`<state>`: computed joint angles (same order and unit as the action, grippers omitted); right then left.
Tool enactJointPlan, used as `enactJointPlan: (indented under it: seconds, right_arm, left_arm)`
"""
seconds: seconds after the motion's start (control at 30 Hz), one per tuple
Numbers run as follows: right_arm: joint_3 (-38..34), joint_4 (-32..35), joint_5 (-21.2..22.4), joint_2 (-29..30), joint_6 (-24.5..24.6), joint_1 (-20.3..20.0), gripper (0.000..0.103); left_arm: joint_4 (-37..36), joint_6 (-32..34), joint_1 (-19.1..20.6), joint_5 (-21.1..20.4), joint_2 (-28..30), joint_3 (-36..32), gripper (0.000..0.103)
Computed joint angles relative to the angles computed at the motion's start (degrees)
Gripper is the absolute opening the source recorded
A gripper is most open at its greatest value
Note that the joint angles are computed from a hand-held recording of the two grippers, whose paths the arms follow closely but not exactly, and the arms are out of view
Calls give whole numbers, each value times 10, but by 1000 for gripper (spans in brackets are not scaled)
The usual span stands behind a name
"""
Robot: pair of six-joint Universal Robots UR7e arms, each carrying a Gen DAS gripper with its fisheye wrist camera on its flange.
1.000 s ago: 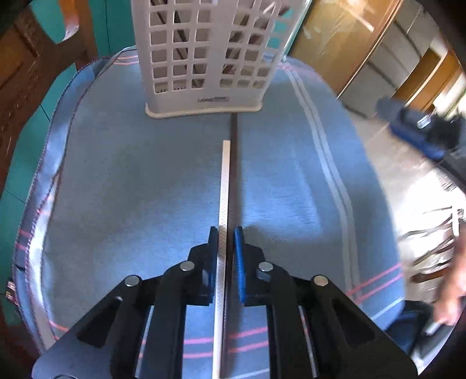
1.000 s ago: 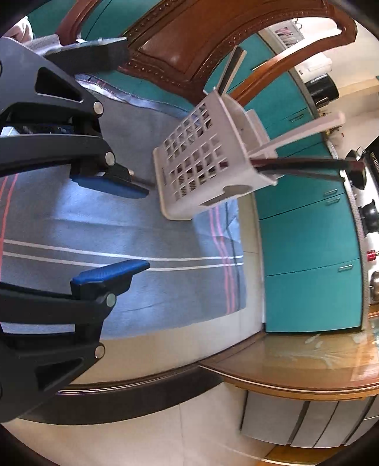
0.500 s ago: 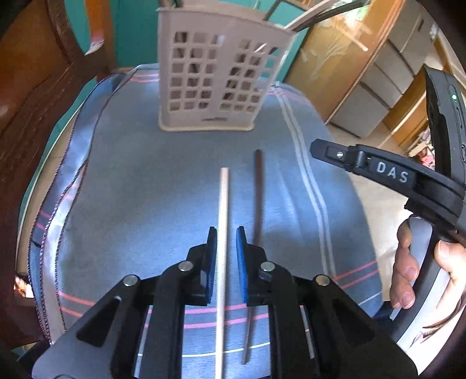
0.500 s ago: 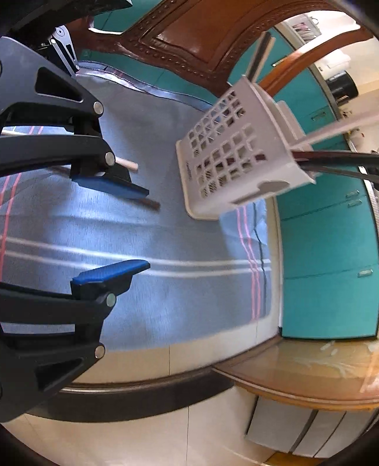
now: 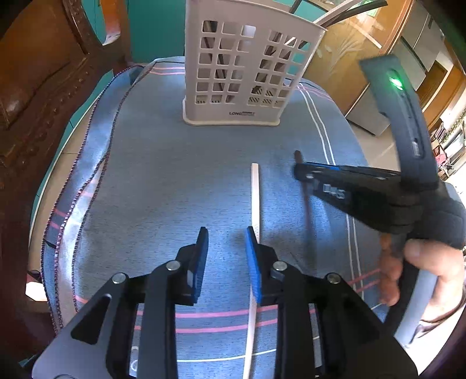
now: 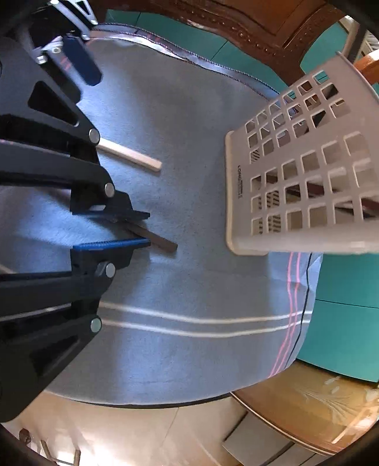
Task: Organize utensils
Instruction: 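Align the right gripper over a dark brown chopstick while the left gripper aligns over a light one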
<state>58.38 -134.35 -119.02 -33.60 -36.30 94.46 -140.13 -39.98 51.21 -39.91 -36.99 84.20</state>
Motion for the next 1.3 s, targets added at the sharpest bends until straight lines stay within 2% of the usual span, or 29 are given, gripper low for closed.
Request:
enactJointPlan:
  seconds: [0.1, 0.17, 0.23, 0.4, 0.5, 0.67, 0.8, 1.07, 1.17, 1.23, 1.3]
  right_arm:
    - [11, -24, 4, -13, -7, -4, 7]
    - [5, -4, 18, -20, 13, -9, 7]
    - [2, -4, 19, -22, 24, -12, 7]
    - [-13, 3, 24, -26, 46, -20, 15]
    - [-11, -1, 30, -33, 46, -22, 23]
    - [2, -9, 33, -43, 41, -25, 26]
    - [-9, -5, 32, -36, 42, -24, 33]
    - [7, -12, 28, -44, 36, -25, 34]
    - [9, -13, 27, -44, 33, -25, 34]
    - [11, -15, 26, -44, 31, -24, 34]
    - [13, -16, 25, -44, 29, -24, 34]
  left_arm:
    - [2, 3, -2, 8, 1, -1, 27]
    - [-1, 11, -6, 13, 5, -4, 27]
    - [-1, 20, -9, 22, 10, -9, 33]
    - [7, 37, -13, 48, 27, -26, 37]
    - [18, 37, -11, 54, 34, -37, 40]
    - [42, 35, -8, 64, 51, -61, 42]
    - [62, 41, -5, 72, 66, -82, 45]
    - [126, 32, 11, 79, 96, -135, 46]
    - [113, 34, 16, 80, 101, -139, 47]
    - [108, 34, 17, 74, 99, -138, 43]
    - [109, 32, 18, 72, 97, -137, 24]
